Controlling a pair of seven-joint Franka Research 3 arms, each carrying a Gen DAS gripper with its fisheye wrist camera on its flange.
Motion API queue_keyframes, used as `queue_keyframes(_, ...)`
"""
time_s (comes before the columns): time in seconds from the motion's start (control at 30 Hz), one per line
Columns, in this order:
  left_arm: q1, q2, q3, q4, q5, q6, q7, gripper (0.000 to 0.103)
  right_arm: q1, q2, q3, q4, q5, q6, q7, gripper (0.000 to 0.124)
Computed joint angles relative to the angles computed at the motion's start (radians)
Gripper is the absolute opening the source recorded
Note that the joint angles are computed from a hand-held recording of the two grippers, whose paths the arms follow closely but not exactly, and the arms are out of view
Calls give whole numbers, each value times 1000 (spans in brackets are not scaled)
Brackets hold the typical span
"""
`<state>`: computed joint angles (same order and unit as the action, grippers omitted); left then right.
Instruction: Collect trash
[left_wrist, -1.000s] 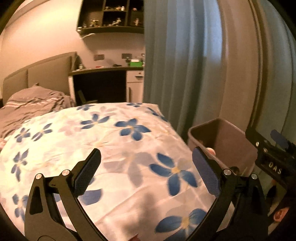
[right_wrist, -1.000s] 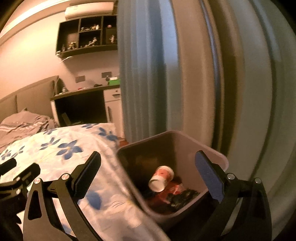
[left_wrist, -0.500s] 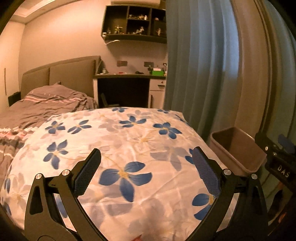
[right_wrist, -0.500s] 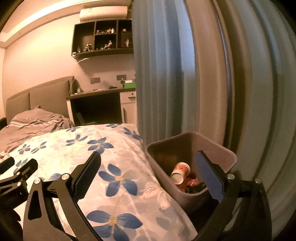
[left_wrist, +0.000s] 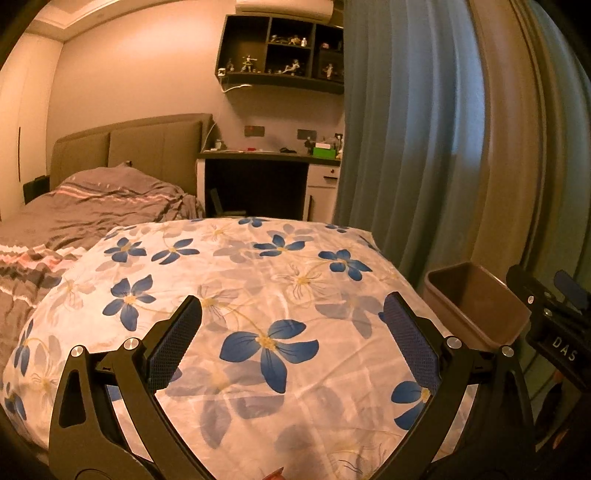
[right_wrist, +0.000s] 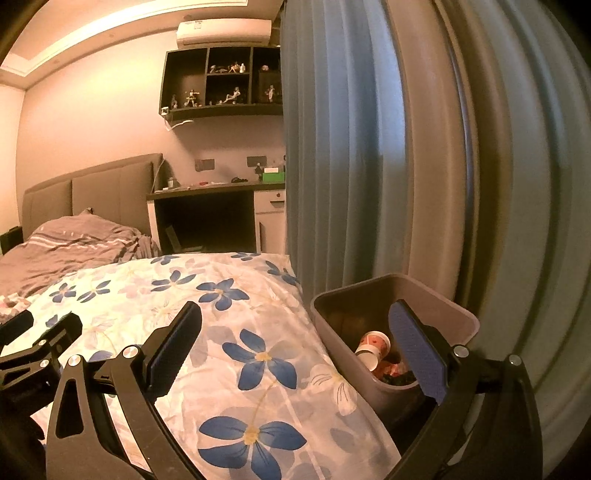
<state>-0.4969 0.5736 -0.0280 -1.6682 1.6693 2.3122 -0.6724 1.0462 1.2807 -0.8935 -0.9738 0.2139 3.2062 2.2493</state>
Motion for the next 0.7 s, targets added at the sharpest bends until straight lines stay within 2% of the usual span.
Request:
queue_keyframes(0.43,1,3,1,6,-5,10,8,97,-1,1,0,-2,14,5,-10,97)
queue_keyframes(0.7,-1,5,2,9,-7,9,8,97,18,10,-29,-14,32,9,8,97)
